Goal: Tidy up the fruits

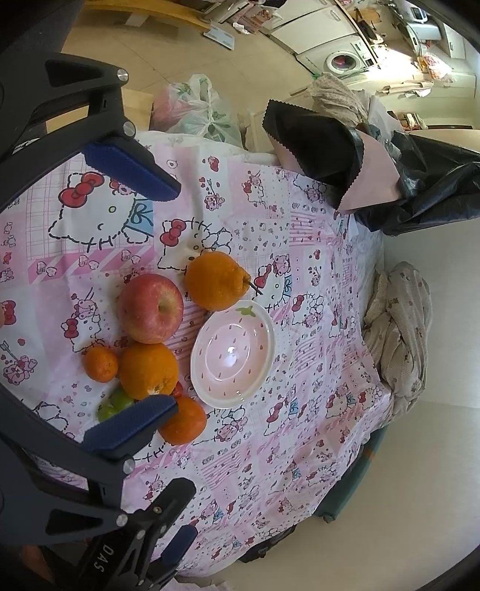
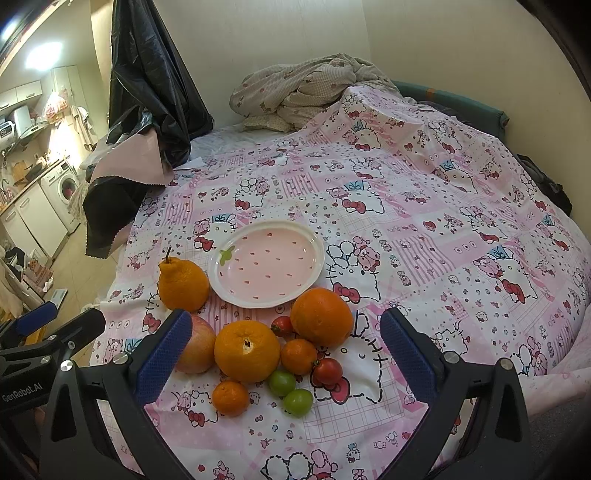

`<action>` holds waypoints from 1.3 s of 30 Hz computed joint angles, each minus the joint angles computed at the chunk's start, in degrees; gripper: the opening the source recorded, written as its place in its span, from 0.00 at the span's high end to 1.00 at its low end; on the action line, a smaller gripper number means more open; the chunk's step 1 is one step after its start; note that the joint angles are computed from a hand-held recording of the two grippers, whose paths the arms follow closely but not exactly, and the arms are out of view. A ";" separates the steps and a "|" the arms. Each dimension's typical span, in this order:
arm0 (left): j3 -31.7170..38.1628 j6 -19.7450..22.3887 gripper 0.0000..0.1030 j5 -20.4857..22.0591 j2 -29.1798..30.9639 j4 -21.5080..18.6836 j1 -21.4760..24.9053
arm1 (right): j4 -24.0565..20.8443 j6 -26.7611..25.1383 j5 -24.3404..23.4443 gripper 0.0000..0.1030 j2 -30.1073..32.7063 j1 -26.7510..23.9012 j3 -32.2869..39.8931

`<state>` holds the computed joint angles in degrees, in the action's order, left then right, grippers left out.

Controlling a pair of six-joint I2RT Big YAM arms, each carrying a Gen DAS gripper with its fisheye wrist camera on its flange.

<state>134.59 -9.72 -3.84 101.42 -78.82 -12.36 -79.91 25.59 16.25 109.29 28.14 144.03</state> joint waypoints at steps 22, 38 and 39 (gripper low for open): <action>0.33 -0.20 0.00 -0.09 0.11 -0.32 0.02 | -1.01 -0.01 -0.33 0.00 0.78 0.08 1.53; -0.58 0.24 0.00 -0.22 -0.62 0.58 0.12 | -0.08 0.07 -0.25 0.00 0.26 -0.07 0.35; -0.57 0.21 0.00 -0.20 -0.61 0.54 0.11 | -0.01 0.05 -0.30 0.00 0.25 -0.10 0.33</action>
<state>134.02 -9.51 -4.04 100.82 -78.27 -12.25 -79.93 25.64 15.95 109.55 28.05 144.36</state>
